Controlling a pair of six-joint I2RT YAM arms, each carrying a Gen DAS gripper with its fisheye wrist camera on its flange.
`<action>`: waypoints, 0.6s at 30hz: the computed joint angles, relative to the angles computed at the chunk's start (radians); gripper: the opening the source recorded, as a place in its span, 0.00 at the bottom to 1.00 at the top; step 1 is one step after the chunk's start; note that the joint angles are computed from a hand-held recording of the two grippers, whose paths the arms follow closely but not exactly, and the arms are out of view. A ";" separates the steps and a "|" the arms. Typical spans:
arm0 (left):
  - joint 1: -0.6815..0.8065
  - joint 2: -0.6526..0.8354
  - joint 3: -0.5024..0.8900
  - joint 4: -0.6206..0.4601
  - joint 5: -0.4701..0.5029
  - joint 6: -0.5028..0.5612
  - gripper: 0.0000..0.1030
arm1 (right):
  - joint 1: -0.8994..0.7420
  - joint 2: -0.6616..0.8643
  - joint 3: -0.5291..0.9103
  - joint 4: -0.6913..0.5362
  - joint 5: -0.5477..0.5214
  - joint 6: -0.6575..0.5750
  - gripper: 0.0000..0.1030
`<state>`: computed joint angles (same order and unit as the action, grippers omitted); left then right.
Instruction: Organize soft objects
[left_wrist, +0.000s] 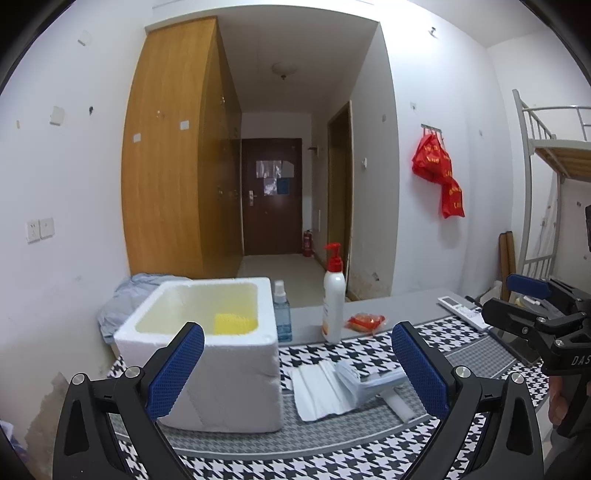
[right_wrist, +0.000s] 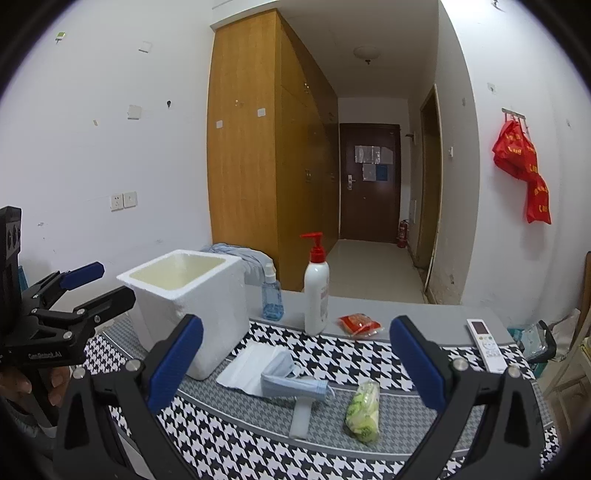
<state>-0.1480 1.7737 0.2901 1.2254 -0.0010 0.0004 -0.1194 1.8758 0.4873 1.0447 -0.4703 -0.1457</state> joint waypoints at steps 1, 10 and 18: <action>-0.006 0.019 -0.004 0.028 -0.005 0.001 0.99 | -0.004 0.013 -0.001 0.009 0.004 -0.001 0.99; -0.043 0.161 -0.047 0.216 -0.034 0.005 0.99 | -0.023 0.087 -0.034 0.102 0.001 -0.006 0.99; -0.048 0.238 -0.041 0.274 -0.004 0.015 0.99 | -0.031 0.142 -0.031 0.135 0.020 -0.008 0.99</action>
<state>-0.1962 2.0112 0.2490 1.4997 -0.0052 0.0155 -0.1507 2.0175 0.4562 1.1794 -0.4504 -0.1533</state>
